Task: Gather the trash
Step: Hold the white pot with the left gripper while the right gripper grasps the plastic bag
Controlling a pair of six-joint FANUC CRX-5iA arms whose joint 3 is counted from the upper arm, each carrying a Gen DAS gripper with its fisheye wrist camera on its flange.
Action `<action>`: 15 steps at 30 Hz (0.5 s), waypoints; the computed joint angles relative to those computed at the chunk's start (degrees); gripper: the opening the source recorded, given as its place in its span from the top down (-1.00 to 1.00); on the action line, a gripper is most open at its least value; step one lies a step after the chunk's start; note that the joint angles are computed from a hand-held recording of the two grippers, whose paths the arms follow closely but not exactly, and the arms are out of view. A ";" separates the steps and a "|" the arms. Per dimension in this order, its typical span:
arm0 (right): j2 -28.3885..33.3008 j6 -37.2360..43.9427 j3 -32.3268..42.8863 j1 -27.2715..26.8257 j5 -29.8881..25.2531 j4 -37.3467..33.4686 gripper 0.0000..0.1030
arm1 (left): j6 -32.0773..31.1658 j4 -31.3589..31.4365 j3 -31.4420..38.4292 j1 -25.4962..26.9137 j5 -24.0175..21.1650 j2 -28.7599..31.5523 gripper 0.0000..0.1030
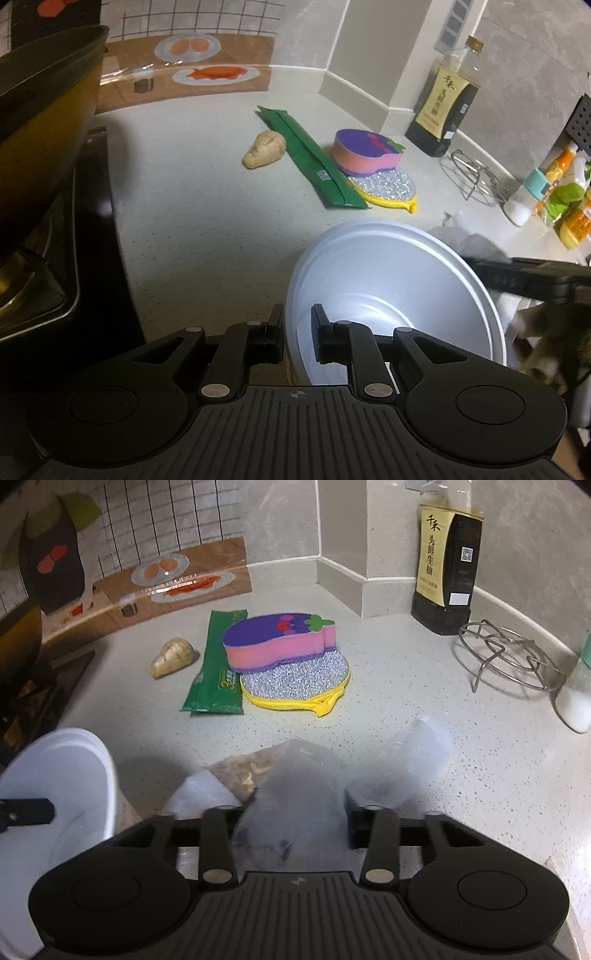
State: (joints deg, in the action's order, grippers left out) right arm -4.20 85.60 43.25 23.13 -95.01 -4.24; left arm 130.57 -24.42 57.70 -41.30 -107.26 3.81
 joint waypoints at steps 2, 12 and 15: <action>0.43 -0.86 1.93 -1.43 -1.13 -1.52 0.70 | -0.79 -0.33 0.71 -0.16 -0.73 0.58 0.67; -0.31 -2.70 7.22 -8.01 -3.36 -7.06 0.87 | -3.21 1.71 0.26 0.59 0.75 0.89 0.71; -1.95 -0.50 5.26 -8.16 -2.60 -7.07 0.85 | -3.93 2.11 0.06 0.67 1.31 0.75 0.73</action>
State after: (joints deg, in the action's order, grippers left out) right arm -6.15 85.10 48.51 14.98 -97.61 -11.31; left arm 126.63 -22.31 57.75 -40.62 -105.95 4.56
